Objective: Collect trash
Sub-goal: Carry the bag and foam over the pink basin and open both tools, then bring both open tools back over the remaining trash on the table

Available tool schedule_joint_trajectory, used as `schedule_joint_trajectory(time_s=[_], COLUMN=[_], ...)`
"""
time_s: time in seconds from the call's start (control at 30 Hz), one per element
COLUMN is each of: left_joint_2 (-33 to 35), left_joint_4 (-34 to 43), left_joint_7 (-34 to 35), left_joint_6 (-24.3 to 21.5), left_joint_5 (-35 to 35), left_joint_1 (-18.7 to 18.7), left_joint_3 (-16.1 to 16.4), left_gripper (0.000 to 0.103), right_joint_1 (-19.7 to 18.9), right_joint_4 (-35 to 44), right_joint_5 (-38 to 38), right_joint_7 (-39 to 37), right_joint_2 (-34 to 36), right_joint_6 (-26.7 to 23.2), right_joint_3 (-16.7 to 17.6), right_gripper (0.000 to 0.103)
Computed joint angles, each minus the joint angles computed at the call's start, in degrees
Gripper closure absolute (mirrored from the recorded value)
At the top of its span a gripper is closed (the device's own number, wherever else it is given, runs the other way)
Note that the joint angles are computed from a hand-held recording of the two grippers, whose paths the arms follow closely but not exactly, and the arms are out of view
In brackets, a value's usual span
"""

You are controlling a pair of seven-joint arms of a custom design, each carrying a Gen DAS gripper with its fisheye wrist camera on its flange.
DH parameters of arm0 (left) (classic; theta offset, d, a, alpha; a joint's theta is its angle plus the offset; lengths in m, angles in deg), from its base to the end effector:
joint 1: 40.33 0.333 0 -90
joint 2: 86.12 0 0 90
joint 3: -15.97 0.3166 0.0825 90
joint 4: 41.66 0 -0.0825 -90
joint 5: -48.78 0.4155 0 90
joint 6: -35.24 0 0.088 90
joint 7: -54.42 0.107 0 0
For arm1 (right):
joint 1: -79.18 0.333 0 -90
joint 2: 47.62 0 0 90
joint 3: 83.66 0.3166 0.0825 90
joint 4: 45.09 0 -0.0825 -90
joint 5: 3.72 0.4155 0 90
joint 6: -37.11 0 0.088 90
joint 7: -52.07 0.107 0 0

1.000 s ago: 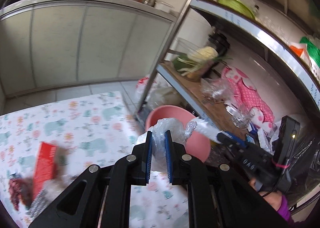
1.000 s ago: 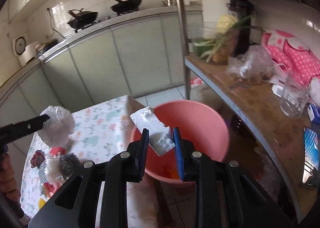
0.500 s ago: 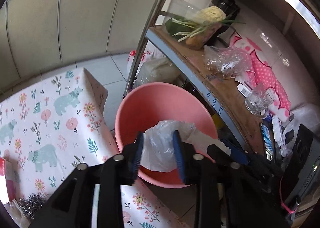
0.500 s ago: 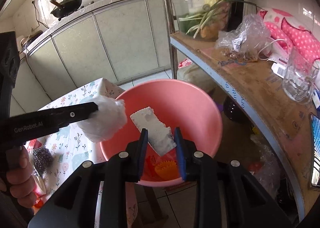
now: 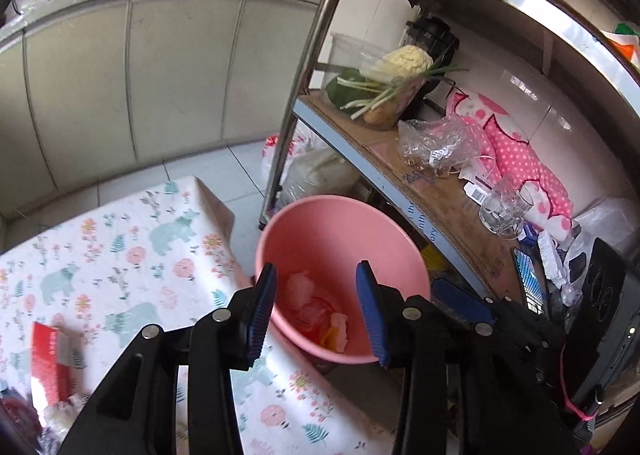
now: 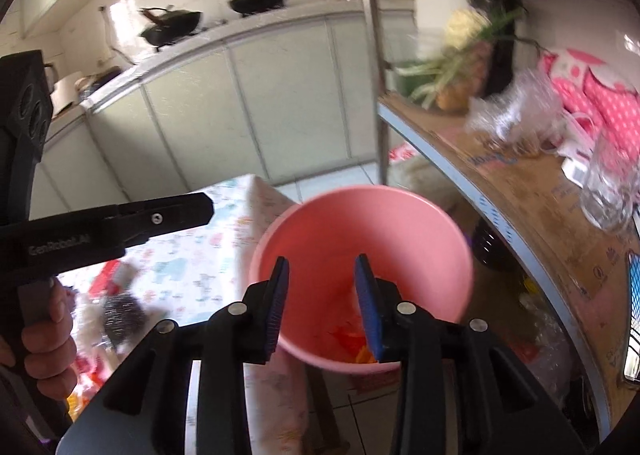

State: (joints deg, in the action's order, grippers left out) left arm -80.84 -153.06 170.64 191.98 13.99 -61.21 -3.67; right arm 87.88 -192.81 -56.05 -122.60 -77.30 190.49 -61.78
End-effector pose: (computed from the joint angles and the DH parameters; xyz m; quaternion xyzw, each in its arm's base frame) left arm 0.5137 -0.4022 0.4991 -0.3980 0.8290 -0.3919 0.0270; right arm 0.3775 0.2548 0.4585 -0.4986 0.7443 -0.3000 0.3277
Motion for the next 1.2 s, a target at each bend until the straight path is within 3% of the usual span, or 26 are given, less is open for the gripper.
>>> schedule_joint_trajectory(time_s=[0.07,0.2,0.37,0.43,0.5,0.6,0.73,0.93,1.03,1.2], left_joint_2=[-2.7,-7.9,-14.4,-16.9,-19.3,-22.7,-25.6,-26.4,-25.5,-23.2], left_joint_4=[-2.8,-8.0,-14.7,-17.5,-20.0,-24.0,-28.1,-31.4,-32.1,-31.7], left_joint_7=[0.7,2.0,5.2,5.2,5.0,2.8,-1.8,-6.7,-7.6,-4.1], left_joint_6=[1.4,2.1,3.6,5.3,6.7,10.2,12.4,11.5,10.0,8.8], left_joint_5=[-0.5,-1.9,-4.6,-3.9,-3.0,1.3,7.8,13.6,14.7,10.2], left_joint_1=[0.2,0.1,-0.7,-0.6,-0.5,1.1,3.8,7.3,8.0,5.7], left_joint_3=[0.3,2.5,6.3,7.8,9.4,10.9,13.0,16.2,17.3,20.0], left_gripper=[0.063,0.063,0.063,0.063,0.063,0.062,0.063,0.063,0.063,0.063], right_joint_1=[-0.3,1.2,1.6,2.3,3.5,5.7,11.5,17.2,18.9,20.9], right_joint_4=[0.7,1.7,4.8,6.0,8.4,10.8,13.7,16.5,19.0,23.0], right_joint_5=[-1.0,2.2,2.3,1.9,2.6,3.5,13.4,27.7,31.1,33.5], right_joint_7=[2.4,0.8,-3.2,-5.5,-8.4,-11.0,-21.6,-36.6,-41.9,-46.7], right_joint_2=[0.1,2.9,6.1,8.0,9.9,13.1,18.9,25.1,27.3,30.3], right_joint_6=[1.0,7.9,8.4,11.3,8.7,8.9,12.4,17.8,17.3,14.9], right_joint_3=[1.1,-1.2,0.9,0.6,1.0,-0.2,-5.2,-8.8,-8.9,-9.6], right_gripper=[0.068,0.068,0.068,0.068,0.068,0.068,0.068,0.068,0.068,0.068])
